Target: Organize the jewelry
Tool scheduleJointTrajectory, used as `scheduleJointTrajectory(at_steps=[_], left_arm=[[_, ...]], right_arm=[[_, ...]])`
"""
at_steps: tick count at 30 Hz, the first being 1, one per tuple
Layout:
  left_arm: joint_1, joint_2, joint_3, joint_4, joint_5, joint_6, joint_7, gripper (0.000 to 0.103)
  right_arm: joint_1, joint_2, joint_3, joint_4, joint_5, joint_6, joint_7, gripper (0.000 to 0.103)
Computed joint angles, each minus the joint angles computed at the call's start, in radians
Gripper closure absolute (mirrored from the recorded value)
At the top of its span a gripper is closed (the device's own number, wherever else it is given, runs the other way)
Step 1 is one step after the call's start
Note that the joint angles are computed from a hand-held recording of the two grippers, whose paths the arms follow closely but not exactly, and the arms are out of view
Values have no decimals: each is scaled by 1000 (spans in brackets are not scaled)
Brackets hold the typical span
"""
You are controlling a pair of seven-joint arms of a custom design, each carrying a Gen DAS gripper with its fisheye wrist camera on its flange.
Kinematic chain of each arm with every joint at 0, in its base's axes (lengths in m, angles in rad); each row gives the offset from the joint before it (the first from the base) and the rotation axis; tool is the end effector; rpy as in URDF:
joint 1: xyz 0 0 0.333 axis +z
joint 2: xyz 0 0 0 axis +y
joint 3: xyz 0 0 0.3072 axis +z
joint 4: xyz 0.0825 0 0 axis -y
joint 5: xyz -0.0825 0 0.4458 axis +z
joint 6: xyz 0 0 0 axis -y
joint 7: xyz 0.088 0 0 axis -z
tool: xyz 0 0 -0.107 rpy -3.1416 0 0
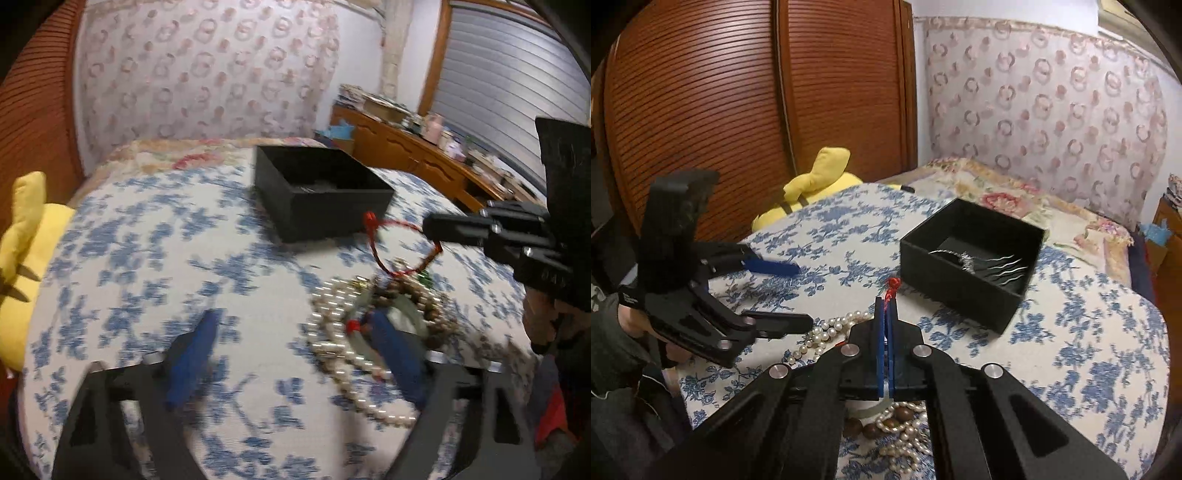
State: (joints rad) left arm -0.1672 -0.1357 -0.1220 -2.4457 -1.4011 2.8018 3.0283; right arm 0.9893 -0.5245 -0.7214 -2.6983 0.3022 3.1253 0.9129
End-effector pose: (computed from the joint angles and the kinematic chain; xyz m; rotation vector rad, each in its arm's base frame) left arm 0.5184 -0.1049 0.3276 -1.3726 2.3084 -1.1150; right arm 0.4682 0.1131 0.3947 -1.9975 1.1246 -0.4496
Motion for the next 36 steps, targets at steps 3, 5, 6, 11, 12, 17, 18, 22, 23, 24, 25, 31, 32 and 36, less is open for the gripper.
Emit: scheduleJointTrajectory(at_steps=[3, 5, 6, 11, 12, 17, 18, 22, 23, 24, 25, 31, 32, 36], left_arm=[[0, 14, -9, 7, 93, -28, -73, 55], [-3, 22, -14, 10, 136, -37, -101, 63], [-5, 28, -17, 12, 157, -40, -113, 67], [-12, 58, -28, 30, 217, -10, -163, 74], [-10, 60, -26, 34, 218, -26, -162, 80], [-10, 47, -28, 22, 226, -8, -160, 96], [-9, 47, -26, 22, 231, -11, -167, 96], [-6, 62, -26, 27, 269, 31, -211, 96], [-5, 64, -25, 29, 270, 28, -210, 96], [-2, 66, -23, 32, 276, 25, -216, 96], [-1, 68, -24, 34, 281, 30, -219, 96], [2, 77, -26, 48, 262, 34, -199, 96], [2, 70, -24, 47, 233, 32, -176, 96], [-4, 0, -4, 32, 82, -1, -59, 97]], right_arm=[[-38, -25, 23, -20, -7, -1, 6, 101], [-50, -32, 29, -30, -12, 0, 10, 101], [-52, -33, 28, -33, -14, 1, 13, 101], [-55, -27, 25, -37, -19, -2, 24, 101], [-53, -29, 22, -38, -18, -2, 24, 101], [-49, -47, 14, -51, -26, 4, 24, 101], [-50, -50, 14, -54, -29, 5, 25, 101], [-53, -52, 19, -59, -41, 7, 35, 101], [-54, -53, 21, -60, -44, 7, 38, 101], [-55, -55, 21, -62, -47, 8, 39, 101], [-56, -56, 22, -63, -49, 8, 42, 101], [-56, -58, 25, -67, -64, 12, 59, 101], [-57, -59, 26, -67, -66, 13, 62, 101], [-78, -83, 48, -76, -85, 20, 79, 101]])
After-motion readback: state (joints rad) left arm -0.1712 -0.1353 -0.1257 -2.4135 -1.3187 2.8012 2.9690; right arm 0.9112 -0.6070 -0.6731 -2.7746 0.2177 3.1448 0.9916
